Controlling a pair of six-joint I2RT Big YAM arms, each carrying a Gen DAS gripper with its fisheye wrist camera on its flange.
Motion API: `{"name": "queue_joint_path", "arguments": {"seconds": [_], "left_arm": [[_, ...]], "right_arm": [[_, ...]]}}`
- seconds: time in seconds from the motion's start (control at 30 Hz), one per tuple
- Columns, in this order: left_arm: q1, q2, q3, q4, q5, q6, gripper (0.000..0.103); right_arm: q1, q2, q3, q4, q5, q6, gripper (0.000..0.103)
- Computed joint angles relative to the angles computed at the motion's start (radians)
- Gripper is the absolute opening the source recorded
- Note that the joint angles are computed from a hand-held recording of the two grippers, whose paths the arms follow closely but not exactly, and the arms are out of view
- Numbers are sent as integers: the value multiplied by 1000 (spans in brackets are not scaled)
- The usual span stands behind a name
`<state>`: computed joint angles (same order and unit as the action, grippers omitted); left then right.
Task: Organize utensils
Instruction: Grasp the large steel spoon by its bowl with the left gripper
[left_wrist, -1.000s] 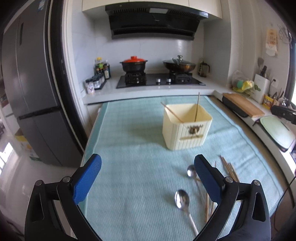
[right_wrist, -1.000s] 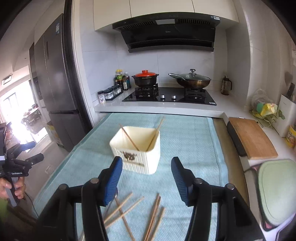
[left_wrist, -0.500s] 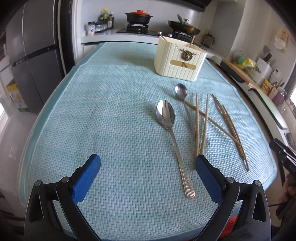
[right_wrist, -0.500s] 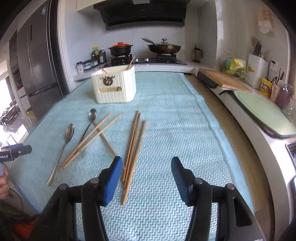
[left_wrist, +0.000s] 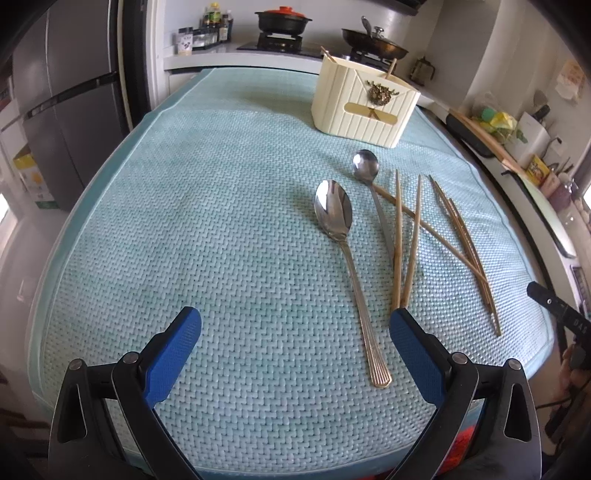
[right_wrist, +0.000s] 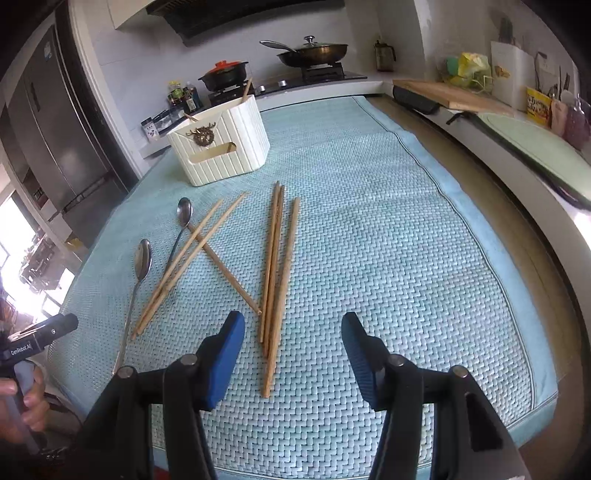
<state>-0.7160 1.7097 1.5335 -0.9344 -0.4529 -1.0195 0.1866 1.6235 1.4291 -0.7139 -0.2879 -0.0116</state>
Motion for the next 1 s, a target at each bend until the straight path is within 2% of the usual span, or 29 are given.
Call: {"name": "queue_joint_path", "arguments": {"seconds": [0.2, 0.43, 0.57, 0.67, 0.8, 0.93, 1.0], "left_arm": [[14, 28, 23, -5, 26, 9, 102], [52, 90, 103, 8, 36, 89, 101], [91, 155, 182, 9, 80, 123, 101], [108, 221, 265, -30, 83, 144, 101], [120, 307, 377, -118, 71, 148, 99], [129, 368, 451, -177, 80, 138, 91], [126, 390, 486, -206, 50, 149, 86]], "right_arm": [[-1, -9, -13, -5, 11, 1, 54], [11, -10, -6, -9, 8, -6, 54], [11, -12, -6, -8, 6, -4, 54], [9, -17, -11, -7, 6, -3, 54], [3, -27, -20, -5, 6, 1, 54], [-4, -29, -23, -6, 3, 5, 54], [-7, -27, -20, -8, 1, 8, 54]]}}
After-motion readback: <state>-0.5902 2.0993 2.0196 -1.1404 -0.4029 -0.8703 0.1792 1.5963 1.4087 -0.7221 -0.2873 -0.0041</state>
